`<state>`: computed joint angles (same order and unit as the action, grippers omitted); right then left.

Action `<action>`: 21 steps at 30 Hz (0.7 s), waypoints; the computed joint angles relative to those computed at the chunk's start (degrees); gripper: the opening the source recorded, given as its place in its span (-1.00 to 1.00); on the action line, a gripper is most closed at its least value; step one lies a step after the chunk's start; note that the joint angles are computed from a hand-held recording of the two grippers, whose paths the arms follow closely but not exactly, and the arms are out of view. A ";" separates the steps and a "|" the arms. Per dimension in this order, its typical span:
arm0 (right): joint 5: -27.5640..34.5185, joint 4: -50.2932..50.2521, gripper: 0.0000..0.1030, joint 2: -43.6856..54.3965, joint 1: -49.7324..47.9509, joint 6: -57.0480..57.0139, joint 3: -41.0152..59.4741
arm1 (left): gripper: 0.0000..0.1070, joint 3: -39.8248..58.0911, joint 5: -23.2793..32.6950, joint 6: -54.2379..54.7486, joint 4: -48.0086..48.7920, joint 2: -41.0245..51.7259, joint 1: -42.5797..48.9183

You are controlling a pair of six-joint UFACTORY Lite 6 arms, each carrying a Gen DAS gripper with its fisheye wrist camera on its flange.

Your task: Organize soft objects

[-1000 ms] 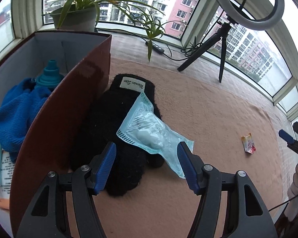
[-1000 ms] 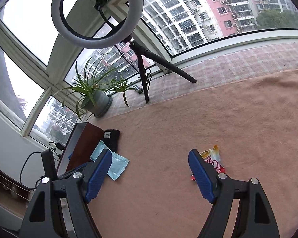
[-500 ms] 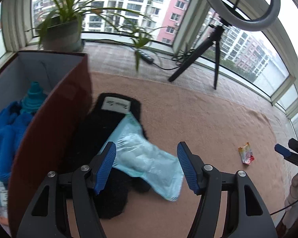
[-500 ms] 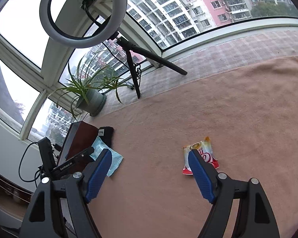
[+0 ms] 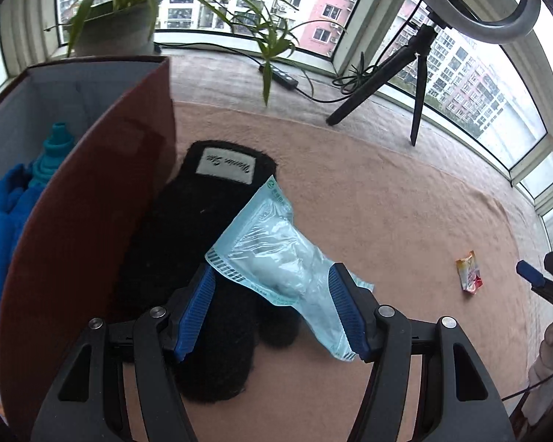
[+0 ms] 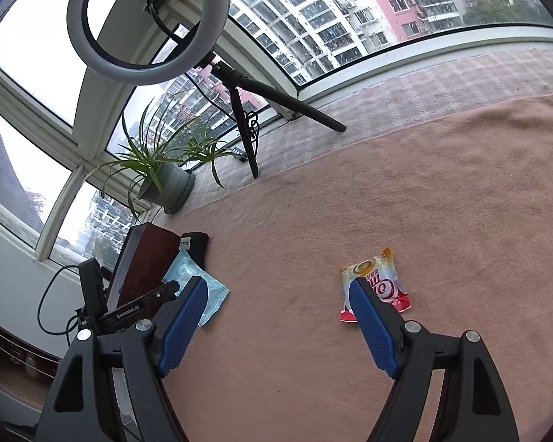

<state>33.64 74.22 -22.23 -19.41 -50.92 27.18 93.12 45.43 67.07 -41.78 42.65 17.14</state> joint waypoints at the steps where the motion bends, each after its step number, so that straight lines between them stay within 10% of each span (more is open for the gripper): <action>1: 0.40 0.11 0.47 -0.10 -0.65 -0.25 -0.19 | 0.19 0.24 0.08 -0.30 -0.24 0.25 -0.62; 21: 3.12 2.40 0.47 2.98 -7.80 -6.36 -2.72 | 0.19 -1.90 -1.35 2.57 -3.63 -0.04 -13.56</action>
<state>36.75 76.62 -19.25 -27.21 -57.28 24.46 91.21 44.09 69.64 -45.41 42.61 3.58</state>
